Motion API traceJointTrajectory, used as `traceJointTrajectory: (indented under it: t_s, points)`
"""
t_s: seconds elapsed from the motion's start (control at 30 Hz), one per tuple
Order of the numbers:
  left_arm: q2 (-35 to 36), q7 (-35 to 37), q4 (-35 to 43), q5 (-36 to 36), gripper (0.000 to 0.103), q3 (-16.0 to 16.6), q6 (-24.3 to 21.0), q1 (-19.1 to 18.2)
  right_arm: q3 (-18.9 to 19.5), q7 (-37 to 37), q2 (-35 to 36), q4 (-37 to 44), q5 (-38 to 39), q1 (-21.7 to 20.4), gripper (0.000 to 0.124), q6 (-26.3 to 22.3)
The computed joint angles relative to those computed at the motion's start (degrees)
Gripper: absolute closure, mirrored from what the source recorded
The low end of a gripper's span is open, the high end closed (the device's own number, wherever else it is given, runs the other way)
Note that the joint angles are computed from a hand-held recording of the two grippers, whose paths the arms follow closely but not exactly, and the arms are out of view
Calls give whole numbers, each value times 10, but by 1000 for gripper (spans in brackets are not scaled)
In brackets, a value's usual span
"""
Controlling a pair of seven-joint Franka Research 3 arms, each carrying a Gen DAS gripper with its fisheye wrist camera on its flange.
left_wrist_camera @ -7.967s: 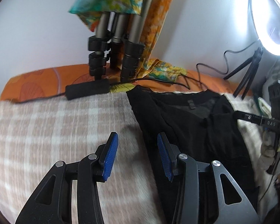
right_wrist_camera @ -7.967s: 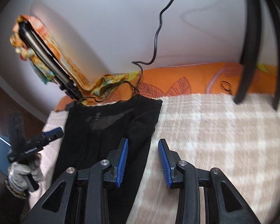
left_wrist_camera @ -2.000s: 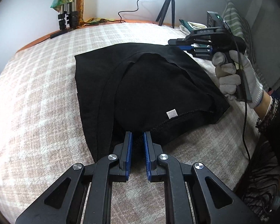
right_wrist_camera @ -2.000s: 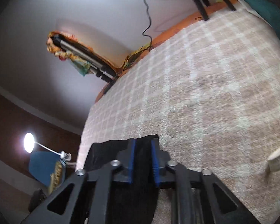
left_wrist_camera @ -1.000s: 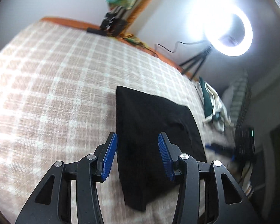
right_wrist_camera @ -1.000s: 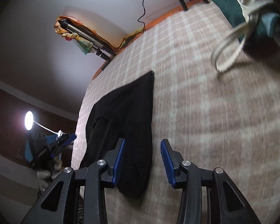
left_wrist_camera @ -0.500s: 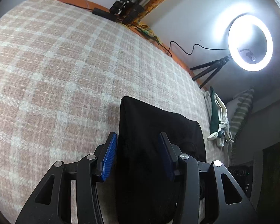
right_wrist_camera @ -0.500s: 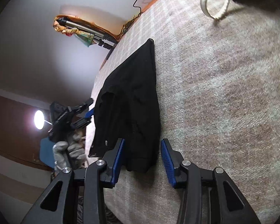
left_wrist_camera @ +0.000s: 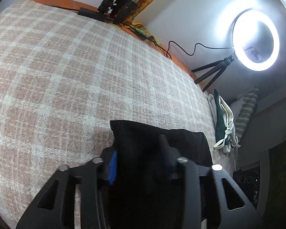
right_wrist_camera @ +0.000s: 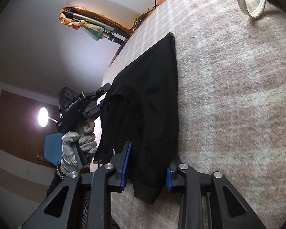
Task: Fold small clothes
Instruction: 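Grasp the folded shirt's edge with the right gripper while the left grasps beside it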
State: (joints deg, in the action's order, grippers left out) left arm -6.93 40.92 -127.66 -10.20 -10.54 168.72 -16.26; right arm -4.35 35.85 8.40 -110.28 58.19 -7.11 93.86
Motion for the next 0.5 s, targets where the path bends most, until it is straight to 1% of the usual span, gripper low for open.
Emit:
traceJointTrajectory:
  t_s: [0.03,0.07,0.1,0.17,0.2,0.27,0.33,0.37,0.5]
  points:
    - [4,-18,6,23,89,-6,-11,8,0,4,0,-1,1,1,101,3]
    - [7,-42,12,58,96,-14,-23,17,0,7,-2,-4,-2,2,108,10]
    - [8,-57,17,82,98,-19,-30,22,1,11,-4,-7,-5,4,111,17]
    - [9,-102,30,155,99,-31,-52,35,1,12,-14,-16,-10,7,117,34]
    - [9,-119,36,182,99,-35,-59,38,2,12,-20,-21,-13,11,117,45]
    - [5,-158,48,243,99,-42,-80,45,6,-1,-52,-44,-33,24,118,92]
    - [1,-182,60,292,99,-47,-100,47,10,-11,-84,-68,-57,40,118,142]
    - [-1,-192,66,316,99,-50,-113,47,10,-14,-93,-74,-62,46,118,154]
    - [-6,-209,79,368,99,-53,-143,42,7,-19,-124,-93,-75,67,119,191]
